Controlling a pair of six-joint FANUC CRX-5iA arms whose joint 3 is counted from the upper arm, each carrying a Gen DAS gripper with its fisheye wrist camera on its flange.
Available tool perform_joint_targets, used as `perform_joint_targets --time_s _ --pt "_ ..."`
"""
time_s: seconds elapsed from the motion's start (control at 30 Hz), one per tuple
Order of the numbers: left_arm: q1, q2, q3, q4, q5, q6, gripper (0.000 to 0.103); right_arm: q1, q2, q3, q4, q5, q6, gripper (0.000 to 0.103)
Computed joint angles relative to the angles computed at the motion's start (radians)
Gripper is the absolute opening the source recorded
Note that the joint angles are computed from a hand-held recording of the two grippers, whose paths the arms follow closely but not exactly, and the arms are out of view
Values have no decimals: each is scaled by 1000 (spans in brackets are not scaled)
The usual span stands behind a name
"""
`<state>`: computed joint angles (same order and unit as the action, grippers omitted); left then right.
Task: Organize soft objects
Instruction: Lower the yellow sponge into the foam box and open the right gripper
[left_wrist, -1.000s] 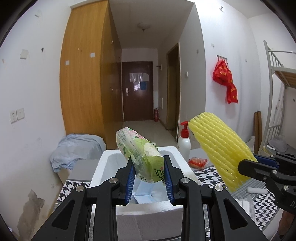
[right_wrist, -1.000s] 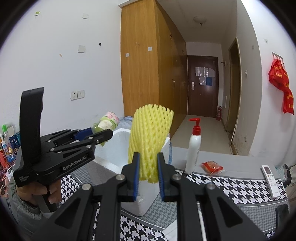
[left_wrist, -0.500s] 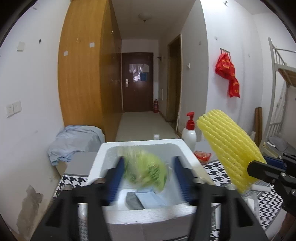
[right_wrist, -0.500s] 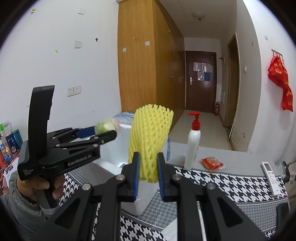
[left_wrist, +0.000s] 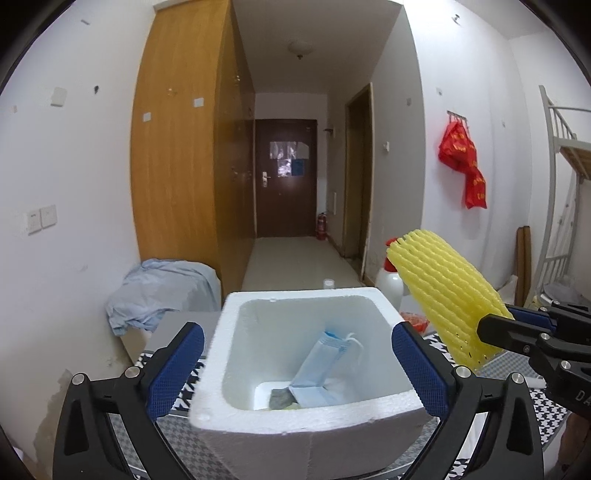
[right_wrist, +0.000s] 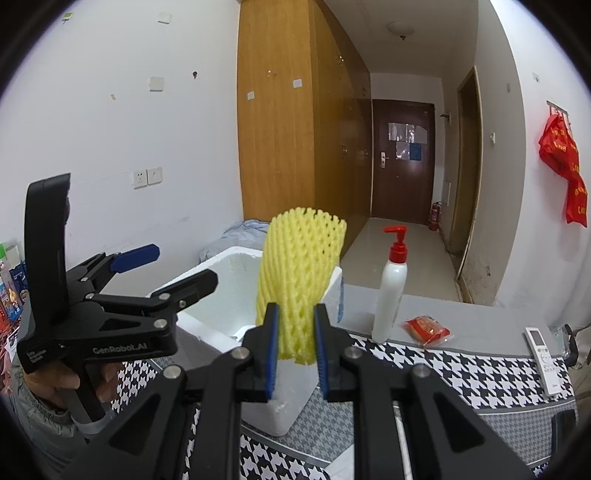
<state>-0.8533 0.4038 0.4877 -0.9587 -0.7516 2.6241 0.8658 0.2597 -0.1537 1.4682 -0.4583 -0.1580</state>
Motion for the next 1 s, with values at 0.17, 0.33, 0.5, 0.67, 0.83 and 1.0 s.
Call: perform_joint_targets --time_s 0.17,0.33,0.5,0.67,0.83,1.0 --pt "-15 -18 -22 -50 -29 50 102 1 21 32 -34 8 40 21" --pt "-20 -39 -53 -79 -35 89 102 10 42 67 -83 11 97 21" --pt "-29 -51 -68 -110 -62 115 102 17 67 107 -152 18 160 21" --pt "-31 -67 -93 -125 -71 143 102 30 97 160 -218 16 244 21" --pt "-38 -81 -112 -151 -96 173 102 38 125 204 -286 25 316 21" --pt "-34 -96 -134 -154 -98 197 102 52 158 264 -380 7 409 22"
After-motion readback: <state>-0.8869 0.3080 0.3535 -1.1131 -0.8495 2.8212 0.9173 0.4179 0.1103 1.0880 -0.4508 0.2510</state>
